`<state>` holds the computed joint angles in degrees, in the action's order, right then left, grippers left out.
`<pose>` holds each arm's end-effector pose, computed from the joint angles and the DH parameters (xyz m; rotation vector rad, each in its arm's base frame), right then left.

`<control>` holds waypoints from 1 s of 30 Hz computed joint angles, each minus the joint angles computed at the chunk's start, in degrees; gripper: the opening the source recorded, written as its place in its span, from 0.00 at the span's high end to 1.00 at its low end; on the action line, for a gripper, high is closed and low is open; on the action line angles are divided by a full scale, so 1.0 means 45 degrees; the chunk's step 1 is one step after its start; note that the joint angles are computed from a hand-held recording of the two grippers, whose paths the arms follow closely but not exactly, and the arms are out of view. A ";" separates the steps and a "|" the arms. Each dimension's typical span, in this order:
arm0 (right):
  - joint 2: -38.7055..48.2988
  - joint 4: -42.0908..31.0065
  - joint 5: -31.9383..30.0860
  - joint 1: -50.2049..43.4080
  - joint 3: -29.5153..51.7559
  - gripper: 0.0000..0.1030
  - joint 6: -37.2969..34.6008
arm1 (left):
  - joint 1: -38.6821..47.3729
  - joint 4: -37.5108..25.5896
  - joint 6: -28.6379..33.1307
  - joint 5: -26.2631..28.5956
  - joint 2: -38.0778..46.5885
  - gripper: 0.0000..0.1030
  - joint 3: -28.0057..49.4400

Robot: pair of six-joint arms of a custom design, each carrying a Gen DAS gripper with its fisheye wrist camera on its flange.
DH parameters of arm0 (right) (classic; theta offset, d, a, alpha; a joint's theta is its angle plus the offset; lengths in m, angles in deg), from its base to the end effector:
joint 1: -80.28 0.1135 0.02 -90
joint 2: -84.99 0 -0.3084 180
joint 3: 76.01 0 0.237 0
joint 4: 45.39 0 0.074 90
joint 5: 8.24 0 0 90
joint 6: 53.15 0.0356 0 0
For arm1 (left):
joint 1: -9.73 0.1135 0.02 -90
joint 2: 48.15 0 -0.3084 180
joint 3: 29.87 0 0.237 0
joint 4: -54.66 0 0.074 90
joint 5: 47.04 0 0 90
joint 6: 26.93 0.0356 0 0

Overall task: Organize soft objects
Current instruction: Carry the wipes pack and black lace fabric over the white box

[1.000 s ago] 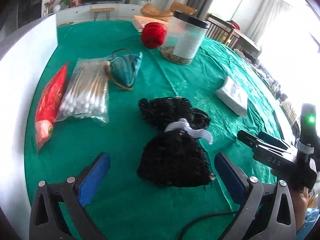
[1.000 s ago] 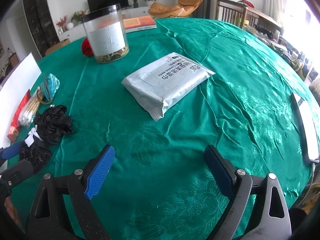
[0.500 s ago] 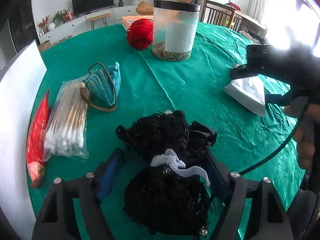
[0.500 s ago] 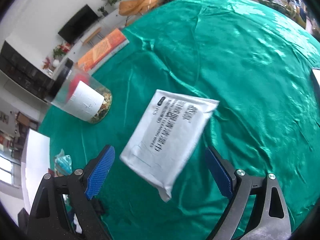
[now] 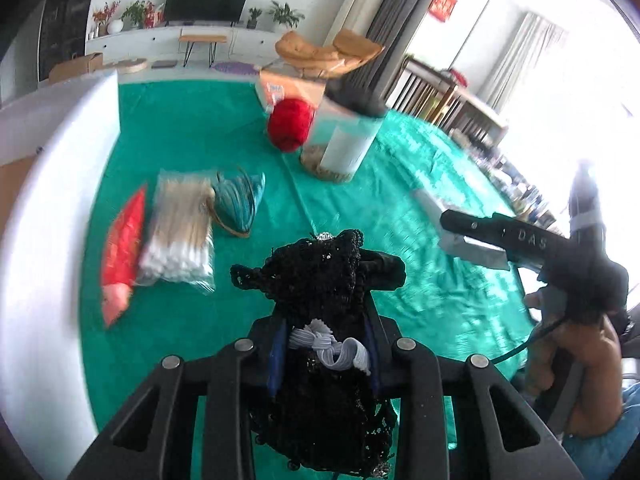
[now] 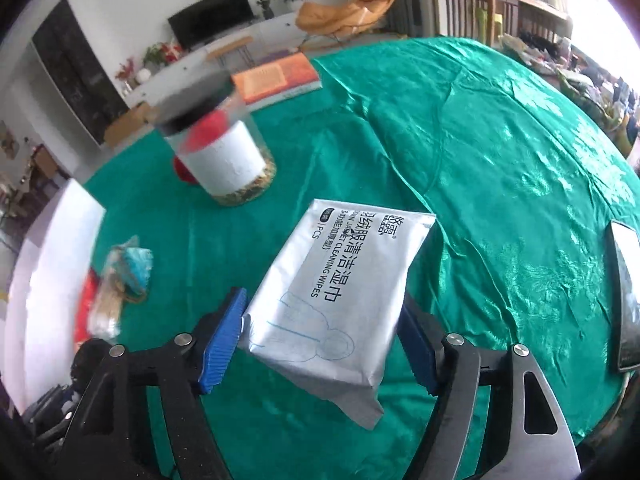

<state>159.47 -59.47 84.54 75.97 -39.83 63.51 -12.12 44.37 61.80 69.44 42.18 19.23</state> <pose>0.1897 -0.0160 0.1770 0.6836 2.3907 0.1050 0.2409 -0.1137 0.1828 0.6422 2.3994 -0.7438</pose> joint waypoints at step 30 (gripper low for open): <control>0.5127 -0.0207 -0.1518 1.0505 0.5205 0.27 0.1737 | 1.1810 -0.4814 0.5670 0.2960 -0.0447 0.69 0.2721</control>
